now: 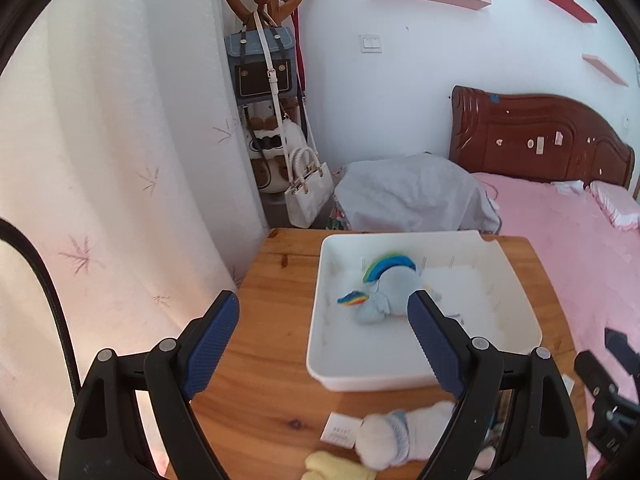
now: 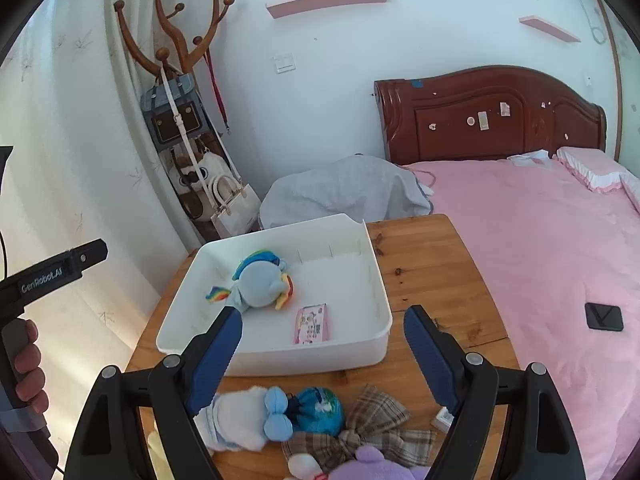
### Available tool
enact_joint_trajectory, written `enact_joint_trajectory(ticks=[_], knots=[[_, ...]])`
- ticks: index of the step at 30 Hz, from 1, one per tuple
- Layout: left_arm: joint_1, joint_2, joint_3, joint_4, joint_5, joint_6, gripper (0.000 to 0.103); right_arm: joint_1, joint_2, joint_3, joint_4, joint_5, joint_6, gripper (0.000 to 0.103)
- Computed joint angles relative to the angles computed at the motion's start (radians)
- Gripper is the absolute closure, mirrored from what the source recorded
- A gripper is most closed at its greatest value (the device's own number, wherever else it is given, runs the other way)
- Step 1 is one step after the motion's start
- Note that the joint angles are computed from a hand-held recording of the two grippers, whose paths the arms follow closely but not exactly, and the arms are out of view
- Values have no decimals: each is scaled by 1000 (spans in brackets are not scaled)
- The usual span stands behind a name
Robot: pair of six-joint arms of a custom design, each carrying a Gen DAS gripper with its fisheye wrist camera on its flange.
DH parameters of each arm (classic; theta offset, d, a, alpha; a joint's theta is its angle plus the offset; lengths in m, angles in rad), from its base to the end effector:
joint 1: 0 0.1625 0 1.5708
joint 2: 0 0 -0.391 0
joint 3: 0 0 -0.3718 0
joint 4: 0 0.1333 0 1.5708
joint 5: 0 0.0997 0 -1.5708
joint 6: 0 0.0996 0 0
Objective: Organize objects
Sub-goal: 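Withdraw both tools from the tray toward the remaining toy pile, then grasp the yellow duck with left gripper while right gripper grasps the purple plush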
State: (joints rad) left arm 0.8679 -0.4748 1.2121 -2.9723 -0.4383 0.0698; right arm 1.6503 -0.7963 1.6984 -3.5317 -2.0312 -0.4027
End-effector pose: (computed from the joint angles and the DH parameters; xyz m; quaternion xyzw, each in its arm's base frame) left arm -0.2998 -0.6996 0.1195 0.1386 0.8049 -0.4193 0.3963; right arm 0.1388 -0.6215 0.1935 0.0888 -0.8435 0.4536 0.2735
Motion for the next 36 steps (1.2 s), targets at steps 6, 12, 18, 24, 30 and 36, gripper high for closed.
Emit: enact_joint_trajectory(ticks=[6, 12, 18, 24, 30, 36], knots=[[-23, -20, 83, -8, 68, 4, 14, -1, -21, 54, -19, -2, -25, 19], [-32, -81, 159, 247, 79, -188, 14, -9, -27, 92, -8, -12, -35, 19], [-31, -103, 203, 398, 69, -315, 14, -29, -23, 117, 20, -24, -14, 19], [-19, -122, 197, 670, 39, -512, 14, -47, -20, 137, 68, -28, 18, 19], [5, -116, 171, 865, 18, -651, 14, -59, -12, 154, 91, -42, 22, 19], [41, -108, 122, 1036, -59, -791, 14, -71, 0, 161, 98, -56, 19, 19]])
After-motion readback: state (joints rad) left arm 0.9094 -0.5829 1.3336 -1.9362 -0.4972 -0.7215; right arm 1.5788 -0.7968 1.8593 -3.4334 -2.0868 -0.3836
